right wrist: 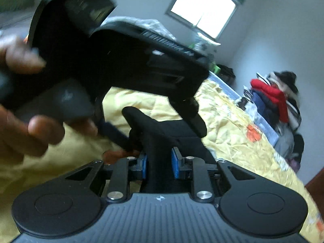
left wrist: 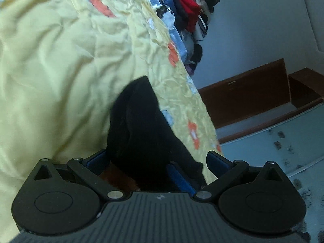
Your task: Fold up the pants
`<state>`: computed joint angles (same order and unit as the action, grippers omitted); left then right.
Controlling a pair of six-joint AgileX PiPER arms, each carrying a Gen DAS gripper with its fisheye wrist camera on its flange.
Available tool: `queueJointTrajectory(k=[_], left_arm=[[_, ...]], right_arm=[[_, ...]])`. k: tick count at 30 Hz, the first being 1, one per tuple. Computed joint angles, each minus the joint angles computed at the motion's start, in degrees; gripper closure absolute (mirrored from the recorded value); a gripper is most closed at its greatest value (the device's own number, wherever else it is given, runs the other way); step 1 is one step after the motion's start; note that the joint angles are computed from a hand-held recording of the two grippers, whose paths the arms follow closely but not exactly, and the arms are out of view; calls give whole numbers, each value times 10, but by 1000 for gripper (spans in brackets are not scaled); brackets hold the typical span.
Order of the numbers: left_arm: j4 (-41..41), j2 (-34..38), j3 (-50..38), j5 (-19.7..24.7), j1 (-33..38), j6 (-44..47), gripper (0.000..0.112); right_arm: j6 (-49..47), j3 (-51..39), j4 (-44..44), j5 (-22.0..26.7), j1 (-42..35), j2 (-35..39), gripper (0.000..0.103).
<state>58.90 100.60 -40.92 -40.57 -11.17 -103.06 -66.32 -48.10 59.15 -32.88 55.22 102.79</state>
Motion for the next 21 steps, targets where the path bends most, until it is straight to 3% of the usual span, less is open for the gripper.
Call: queueJointTrajectory(k=[7,9,12,13,14,16,21], left_arm=[[-23,60,-33,-80,7,-17,10],[-10,63,-47,-68,5,-37,10],[25,61,-61,-57,10,-55,10],[35,61,-62,-59,14,-57,10],[43,61,-62,-65,20,-58,10],[51,64,-58,-83,33,-54,10],[95,72,-68,-105,60,-65,10]], right_arm=[[159,27,-81,40,-37,-35,80],[187,33,-106,49,-45,-40,79],[118,39,-53,32,-22,-41,72],[79,36,-31,31,-15,-39,60],[26,33,4,24,-2,-34,38],[-24,32,27,-6,22,-19,24],[-119,-10,81,-72,59,47,25]])
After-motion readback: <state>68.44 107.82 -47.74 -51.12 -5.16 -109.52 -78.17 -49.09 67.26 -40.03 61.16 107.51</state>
